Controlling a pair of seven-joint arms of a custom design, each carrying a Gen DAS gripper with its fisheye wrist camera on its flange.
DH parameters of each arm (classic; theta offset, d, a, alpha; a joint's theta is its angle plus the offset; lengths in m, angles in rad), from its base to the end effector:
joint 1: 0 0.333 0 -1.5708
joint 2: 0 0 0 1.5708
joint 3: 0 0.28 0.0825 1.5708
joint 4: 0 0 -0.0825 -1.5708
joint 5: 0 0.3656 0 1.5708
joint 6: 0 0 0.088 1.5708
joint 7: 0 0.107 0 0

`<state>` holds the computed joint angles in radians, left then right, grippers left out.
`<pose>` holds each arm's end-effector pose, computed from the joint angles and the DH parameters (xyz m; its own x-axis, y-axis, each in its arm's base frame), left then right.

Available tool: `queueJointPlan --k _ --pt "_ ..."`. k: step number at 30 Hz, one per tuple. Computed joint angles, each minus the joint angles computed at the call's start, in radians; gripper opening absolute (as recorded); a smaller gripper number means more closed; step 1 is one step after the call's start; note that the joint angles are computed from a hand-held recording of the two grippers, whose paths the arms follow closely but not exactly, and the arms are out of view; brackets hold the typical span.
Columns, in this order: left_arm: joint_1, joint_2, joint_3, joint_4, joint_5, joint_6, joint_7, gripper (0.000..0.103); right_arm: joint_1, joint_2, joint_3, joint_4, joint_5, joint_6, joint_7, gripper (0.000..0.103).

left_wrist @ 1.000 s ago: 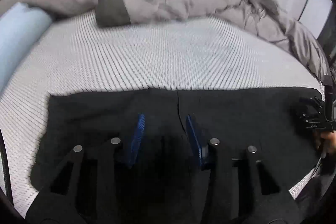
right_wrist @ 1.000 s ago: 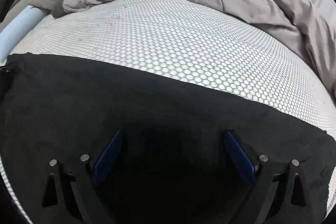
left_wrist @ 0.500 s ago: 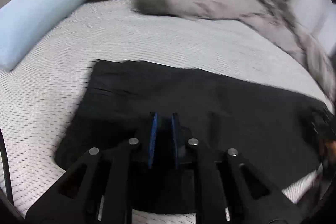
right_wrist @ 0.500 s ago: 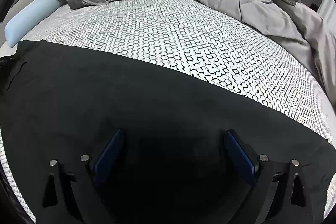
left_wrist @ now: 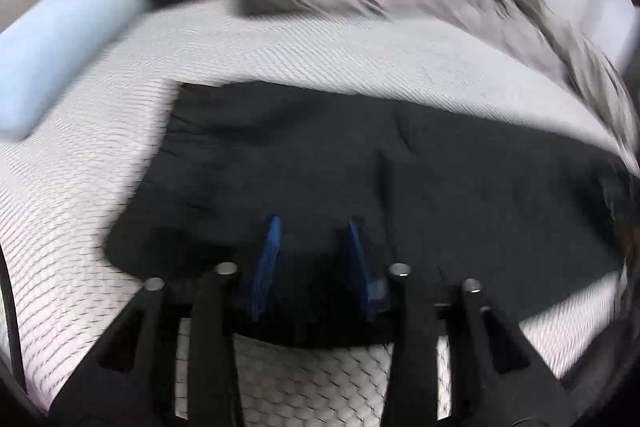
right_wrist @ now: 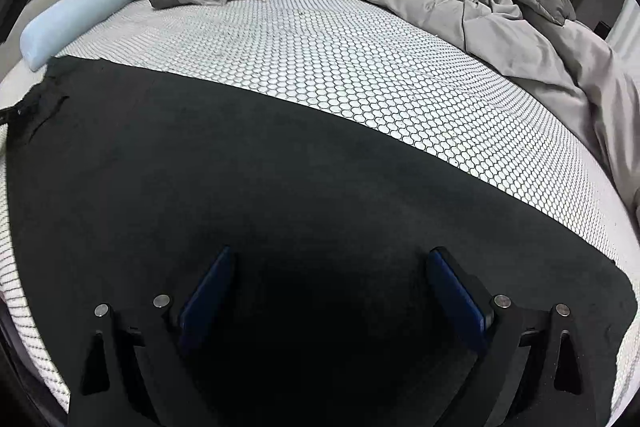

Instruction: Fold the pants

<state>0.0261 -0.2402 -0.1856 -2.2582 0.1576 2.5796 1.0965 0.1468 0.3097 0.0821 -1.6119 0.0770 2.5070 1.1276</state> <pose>0.5033 -0.0882 0.4947 0.1758 -0.9819 0.0704 -0.8203 -0.1856 -0.5410 0.6521 0.1447 0.4864 0.5324 -0.8335 0.1478 -0.6639 -0.5195 -0.5380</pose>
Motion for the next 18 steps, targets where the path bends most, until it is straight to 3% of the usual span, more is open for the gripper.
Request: queueJointPlan --k 1,4,7,10,11,13,14,15,18 --pt "0.018 0.016 -0.009 0.014 0.027 -0.033 -0.011 0.037 -0.010 -0.016 0.016 -0.020 0.031 0.002 -0.035 0.098" --pt "0.022 -0.008 0.015 -0.006 -0.006 -0.036 -0.061 0.037 0.003 -0.065 0.023 -0.092 0.033 0.032 -0.085 0.098" --pt "0.042 -0.025 -0.022 0.021 0.068 -0.104 -0.168 0.037 0.024 -0.112 0.006 -0.160 -0.017 0.056 -0.088 0.098" --pt "0.001 -0.021 -0.026 0.055 0.059 -0.051 -0.133 0.040 0.013 -0.163 0.010 -0.206 0.058 0.043 -0.136 0.098" --pt "-0.014 -0.017 -0.035 0.064 0.060 -0.034 -0.122 0.044 0.012 -0.184 0.013 -0.228 0.090 0.045 -0.167 0.098" --pt "-0.044 0.013 -0.071 0.093 0.089 0.029 -0.130 0.079 0.027 -0.225 0.008 -0.283 0.087 0.066 -0.196 0.098" --pt "-0.060 0.029 -0.085 0.101 0.097 0.073 -0.143 0.086 0.034 -0.237 0.003 -0.303 0.078 0.068 -0.202 0.098" --pt "-0.085 0.060 -0.095 0.107 0.089 0.143 -0.144 0.092 0.040 -0.246 -0.003 -0.321 0.064 0.063 -0.209 0.098" --pt "-0.171 0.216 -0.121 0.236 0.065 0.188 -0.096 0.092 0.038 -0.254 -0.024 -0.344 0.075 0.055 -0.223 0.098"
